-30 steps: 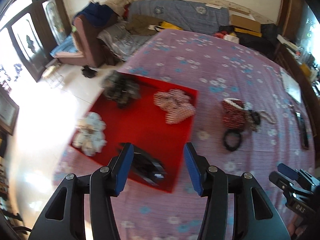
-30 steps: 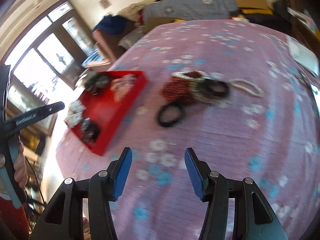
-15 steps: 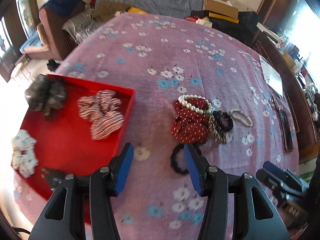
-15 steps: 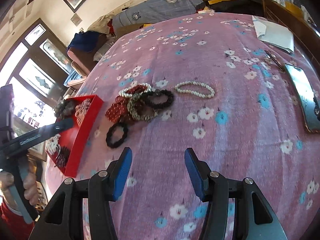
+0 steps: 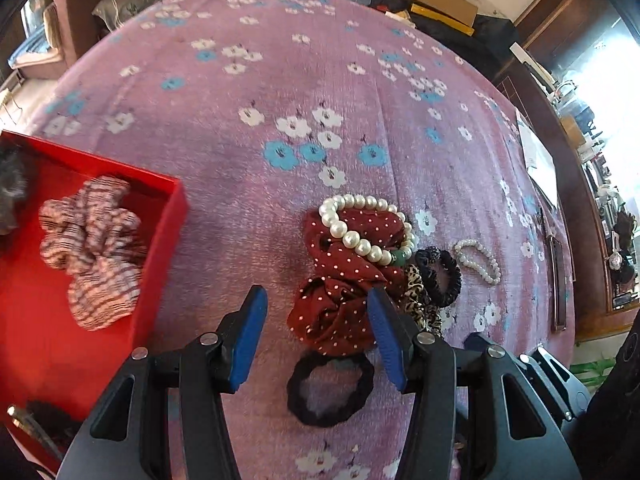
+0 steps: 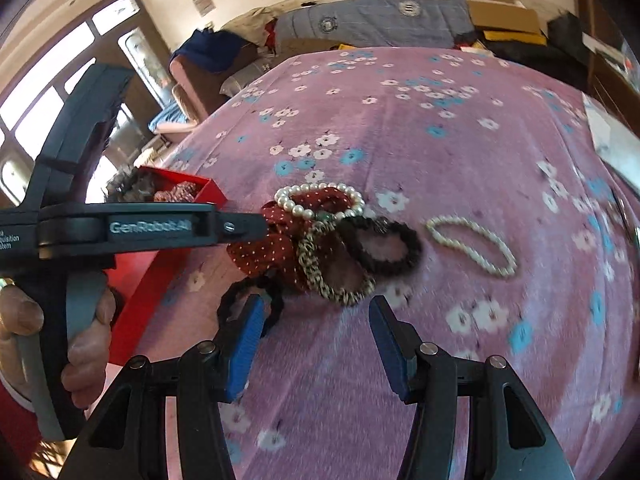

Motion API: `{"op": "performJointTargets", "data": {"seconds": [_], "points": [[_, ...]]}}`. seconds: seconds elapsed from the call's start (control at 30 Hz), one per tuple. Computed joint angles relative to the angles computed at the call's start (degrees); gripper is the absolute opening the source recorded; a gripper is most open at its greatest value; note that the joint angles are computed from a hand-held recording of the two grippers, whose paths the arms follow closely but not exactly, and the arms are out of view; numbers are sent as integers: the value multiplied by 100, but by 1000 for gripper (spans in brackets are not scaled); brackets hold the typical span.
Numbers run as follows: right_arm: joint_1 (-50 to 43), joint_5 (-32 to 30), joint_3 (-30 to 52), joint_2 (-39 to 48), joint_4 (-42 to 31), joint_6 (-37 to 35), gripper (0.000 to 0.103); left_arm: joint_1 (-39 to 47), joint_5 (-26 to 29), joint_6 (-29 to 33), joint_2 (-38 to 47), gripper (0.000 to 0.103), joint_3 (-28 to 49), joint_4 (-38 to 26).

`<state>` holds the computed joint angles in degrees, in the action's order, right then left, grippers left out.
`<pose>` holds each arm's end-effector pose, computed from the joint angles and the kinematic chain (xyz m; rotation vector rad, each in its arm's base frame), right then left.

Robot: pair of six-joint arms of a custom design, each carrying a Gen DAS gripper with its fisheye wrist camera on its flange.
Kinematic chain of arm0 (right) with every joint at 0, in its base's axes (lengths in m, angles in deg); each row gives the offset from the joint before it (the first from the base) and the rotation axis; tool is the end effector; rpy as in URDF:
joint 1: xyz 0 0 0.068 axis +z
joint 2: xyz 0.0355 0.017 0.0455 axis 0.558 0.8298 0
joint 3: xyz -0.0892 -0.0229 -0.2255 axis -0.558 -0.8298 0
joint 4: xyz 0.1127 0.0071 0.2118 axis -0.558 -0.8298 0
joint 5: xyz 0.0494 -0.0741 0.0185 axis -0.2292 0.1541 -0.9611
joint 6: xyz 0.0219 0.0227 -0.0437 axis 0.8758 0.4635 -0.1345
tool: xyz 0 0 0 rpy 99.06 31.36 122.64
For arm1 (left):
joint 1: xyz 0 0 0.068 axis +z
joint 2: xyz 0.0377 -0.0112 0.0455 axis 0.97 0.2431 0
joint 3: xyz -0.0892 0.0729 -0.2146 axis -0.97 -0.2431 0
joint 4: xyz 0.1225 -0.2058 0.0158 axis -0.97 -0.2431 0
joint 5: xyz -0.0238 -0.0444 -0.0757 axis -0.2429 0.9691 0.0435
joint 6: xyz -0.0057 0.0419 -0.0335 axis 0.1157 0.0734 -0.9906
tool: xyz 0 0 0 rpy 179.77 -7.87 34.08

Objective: Organize jewelry
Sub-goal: 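Move both tools back to the remaining accessories on the bed, then grasp the dark red polka-dot scrunchie with the left tool while the right tool grasps the gold beaded bracelet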

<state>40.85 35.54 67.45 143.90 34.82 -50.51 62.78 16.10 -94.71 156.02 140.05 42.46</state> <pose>0.2169 0.0417 0.2046 -0.4538 2.4891 0.5712 0.2778 -0.0704 0.1994 -0.2384 2.7582 -0.3891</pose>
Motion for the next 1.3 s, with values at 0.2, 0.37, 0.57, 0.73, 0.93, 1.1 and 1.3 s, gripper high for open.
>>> {"op": "performJointTargets", "data": {"seconds": [0.2,0.37,0.57,0.73,0.93,1.1,1.3], "points": [[393,382,-36,345,317,59,24,-53,217,-43,157,20,-113,261],[228,328,-56,306,248,149,3,-203,160,-207,-83,6,-272,283],[-366,-185,-45,-214,-321,43,2,-390,158,-576,-1071,6,-551,-142],[-1017,-721,-38,-590,-912,-200,1,-702,83,-1048,-2243,6,-845,-741],[-2049,-1203,-150,-1038,-1966,-1221,2,-1410,-391,-1549,-3679,6,-1296,-1606],[-1611,-1031,-219,-644,-1455,-794,23,-1613,-393,-1667,-4234,6,-2083,-1750],[-785,-536,-185,167,-179,367,49,-1641,-611,-1709,-4435,7,-2673,-1508]]}}
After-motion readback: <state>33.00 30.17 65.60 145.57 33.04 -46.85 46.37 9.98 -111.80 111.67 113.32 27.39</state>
